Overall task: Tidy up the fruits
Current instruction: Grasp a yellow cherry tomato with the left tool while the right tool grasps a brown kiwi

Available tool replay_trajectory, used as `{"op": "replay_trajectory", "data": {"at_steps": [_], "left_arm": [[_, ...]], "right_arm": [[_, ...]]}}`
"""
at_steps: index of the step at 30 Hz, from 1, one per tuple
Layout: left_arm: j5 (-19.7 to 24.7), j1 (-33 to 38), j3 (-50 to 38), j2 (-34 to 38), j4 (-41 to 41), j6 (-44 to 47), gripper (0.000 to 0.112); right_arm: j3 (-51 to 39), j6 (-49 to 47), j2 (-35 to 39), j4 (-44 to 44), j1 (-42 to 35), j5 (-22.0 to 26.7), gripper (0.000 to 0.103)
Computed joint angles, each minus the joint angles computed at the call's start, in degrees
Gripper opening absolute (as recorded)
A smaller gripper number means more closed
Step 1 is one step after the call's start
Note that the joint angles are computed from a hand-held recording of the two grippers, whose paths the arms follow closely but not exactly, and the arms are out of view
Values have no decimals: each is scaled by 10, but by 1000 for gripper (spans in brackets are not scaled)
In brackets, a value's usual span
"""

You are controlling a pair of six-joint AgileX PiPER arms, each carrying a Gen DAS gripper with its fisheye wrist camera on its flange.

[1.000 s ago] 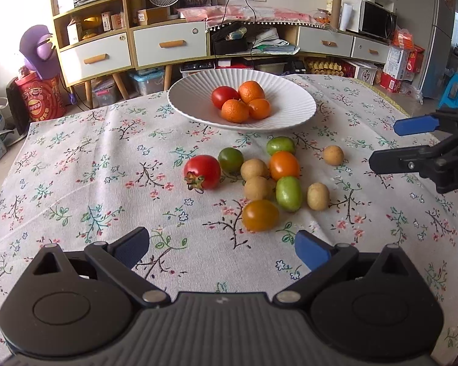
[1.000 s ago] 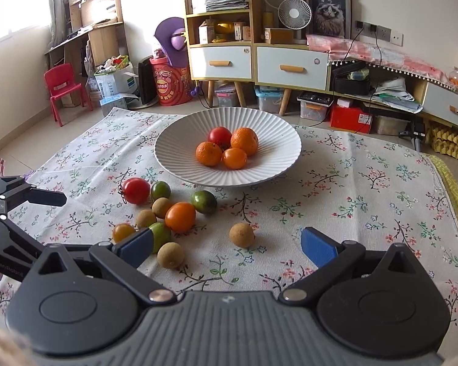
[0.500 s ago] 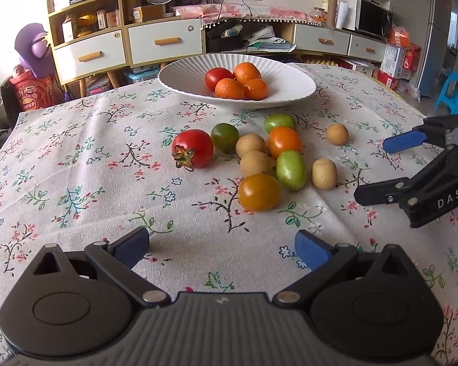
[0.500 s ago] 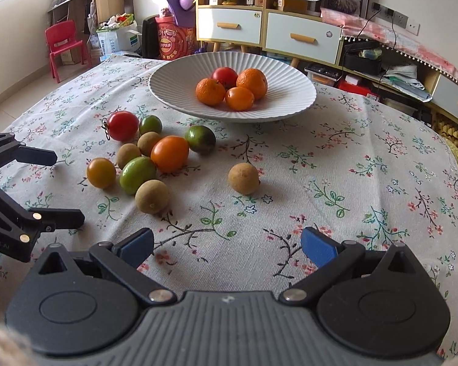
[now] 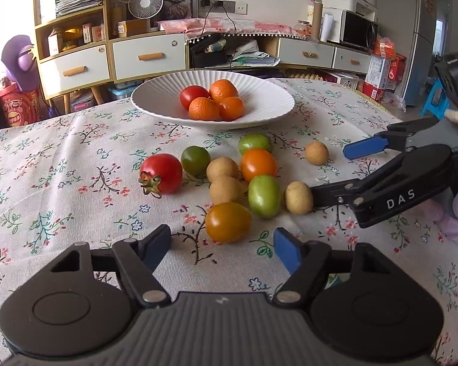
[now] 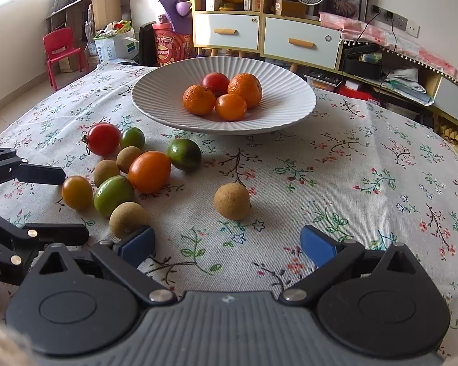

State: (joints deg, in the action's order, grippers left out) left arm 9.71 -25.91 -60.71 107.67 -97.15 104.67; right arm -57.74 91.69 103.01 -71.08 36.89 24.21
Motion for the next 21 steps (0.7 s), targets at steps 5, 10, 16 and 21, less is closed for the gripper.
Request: {"op": "replay_trajectory", "data": {"at_steps": [5, 10, 16, 21], "left_arm": [[3, -1, -5, 3, 1, -9, 50], [8, 3, -13, 3, 72, -93, 37], [16, 6, -23, 1, 178, -210, 26], [19, 7, -27, -1, 230, -267, 26]], "right_arm": [[-3, -3, -1, -6, -7, -12, 85], [-11, -3, 2, -11, -8, -15, 73], [-17, -2, 3, -9, -9, -14, 58], [-20, -9, 3, -4, -10, -18, 45]]}}
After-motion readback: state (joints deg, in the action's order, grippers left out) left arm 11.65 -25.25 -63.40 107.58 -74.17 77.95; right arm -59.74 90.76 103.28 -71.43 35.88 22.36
